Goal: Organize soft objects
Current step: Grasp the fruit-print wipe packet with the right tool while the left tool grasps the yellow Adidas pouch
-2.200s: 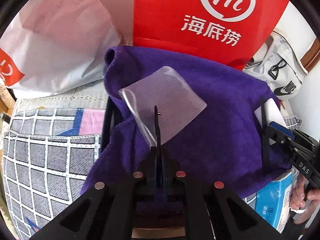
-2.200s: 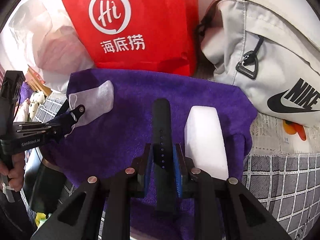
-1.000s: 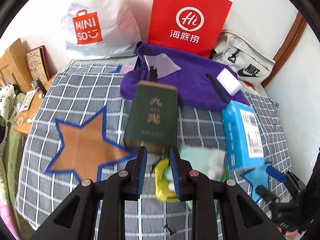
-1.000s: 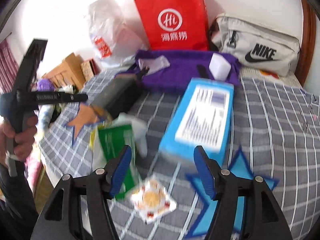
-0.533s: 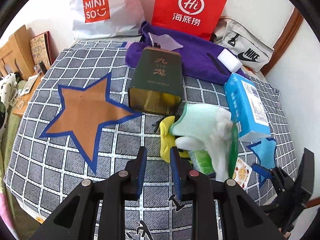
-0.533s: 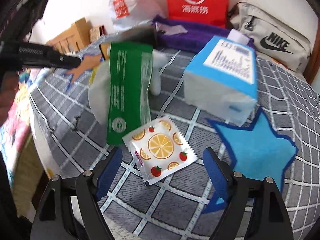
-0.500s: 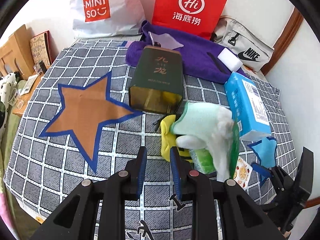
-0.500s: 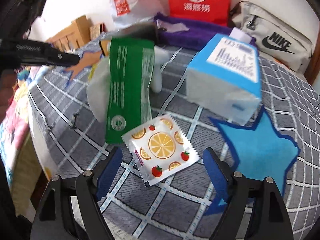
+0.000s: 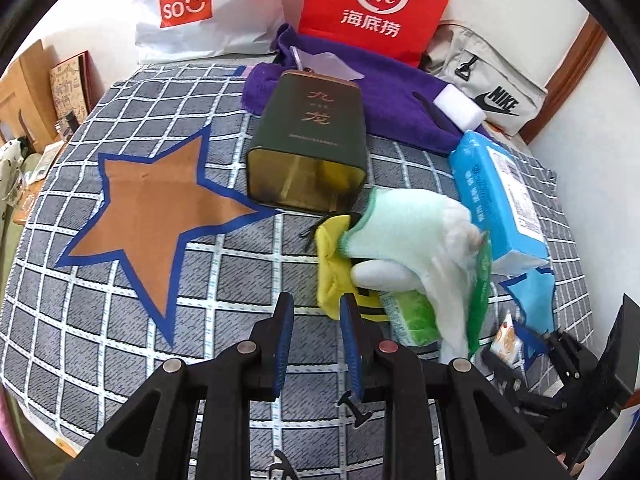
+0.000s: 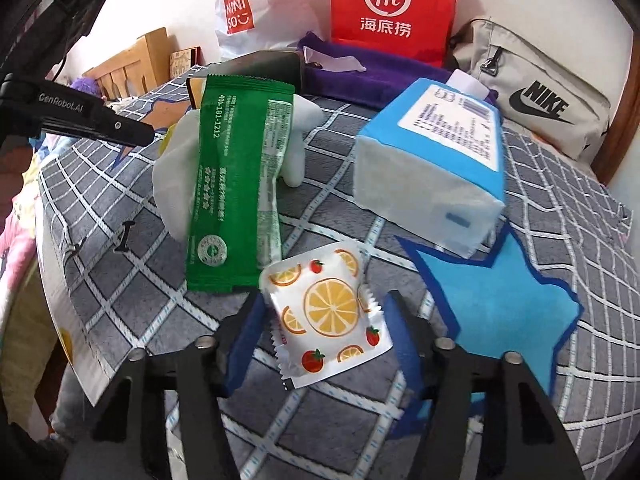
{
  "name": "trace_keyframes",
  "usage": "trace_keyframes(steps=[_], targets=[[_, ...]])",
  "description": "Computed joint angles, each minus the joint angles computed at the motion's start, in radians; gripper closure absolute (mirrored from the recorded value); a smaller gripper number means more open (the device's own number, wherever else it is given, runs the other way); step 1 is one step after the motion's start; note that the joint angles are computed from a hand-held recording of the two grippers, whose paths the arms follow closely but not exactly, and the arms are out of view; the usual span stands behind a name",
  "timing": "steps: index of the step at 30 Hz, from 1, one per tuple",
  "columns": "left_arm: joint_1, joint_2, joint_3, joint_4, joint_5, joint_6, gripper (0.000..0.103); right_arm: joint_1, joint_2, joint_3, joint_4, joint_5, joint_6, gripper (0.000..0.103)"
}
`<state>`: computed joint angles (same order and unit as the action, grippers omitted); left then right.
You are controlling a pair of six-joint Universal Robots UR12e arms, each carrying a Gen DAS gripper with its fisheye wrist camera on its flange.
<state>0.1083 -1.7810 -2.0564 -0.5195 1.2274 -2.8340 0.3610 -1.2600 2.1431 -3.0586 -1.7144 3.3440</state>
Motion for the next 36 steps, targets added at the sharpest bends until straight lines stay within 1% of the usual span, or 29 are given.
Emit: trace_keyframes(steps=[1, 4, 8, 11, 14, 15, 16, 18, 19, 21, 24, 27, 30, 36], targets=[[0.0, 0.001, -0.001, 0.0, -0.005, 0.002, 0.08, -0.004, -0.007, 0.006, 0.008, 0.005, 0.008, 0.061], [-0.002, 0.001, -0.002, 0.009, -0.01, 0.006, 0.08, -0.023, -0.025, 0.031, -0.007, 0.037, 0.041, 0.061], [-0.006, -0.008, 0.001, 0.009, -0.01, 0.011, 0.08, -0.034, -0.031, 0.048, -0.02, 0.018, 0.068, 0.063], [-0.007, -0.02, 0.006, 0.003, -0.007, 0.004, 0.08, -0.045, -0.041, 0.059, -0.032, 0.031, 0.101, 0.063], [-0.007, -0.037, 0.015, -0.019, -0.04, 0.015, 0.08, -0.047, -0.041, 0.06, -0.032, 0.022, 0.106, 0.063], [-0.01, -0.043, 0.018, -0.02, -0.036, 0.01, 0.08, -0.048, -0.04, 0.061, -0.031, 0.023, 0.108, 0.063], [-0.014, -0.05, 0.018, -0.008, -0.026, 0.003, 0.08, -0.05, -0.038, 0.063, -0.032, 0.026, 0.112, 0.063], [-0.014, -0.055, 0.015, 0.014, -0.031, -0.005, 0.08, -0.052, -0.036, 0.065, -0.04, 0.028, 0.117, 0.063], [-0.012, -0.056, 0.013, 0.025, -0.038, -0.007, 0.084, -0.052, -0.035, 0.065, -0.042, 0.028, 0.117, 0.063], [-0.006, -0.055, 0.012, 0.033, -0.051, -0.011, 0.087, -0.052, -0.036, 0.063, -0.037, 0.027, 0.12, 0.063], [0.006, -0.047, 0.007, 0.03, -0.072, -0.002, 0.088, -0.054, -0.035, 0.059, -0.032, 0.025, 0.128, 0.063], [0.014, -0.031, -0.005, 0.054, -0.061, -0.006, 0.089, -0.052, -0.038, 0.057, -0.028, 0.016, 0.132, 0.063], [0.033, -0.009, -0.018, 0.071, -0.074, -0.02, 0.089, -0.049, -0.043, 0.057, -0.019, 0.003, 0.143, 0.063], [0.066, 0.036, -0.043, 0.109, -0.098, -0.023, 0.089, -0.045, -0.064, 0.053, 0.02, -0.027, 0.186, 0.063]])
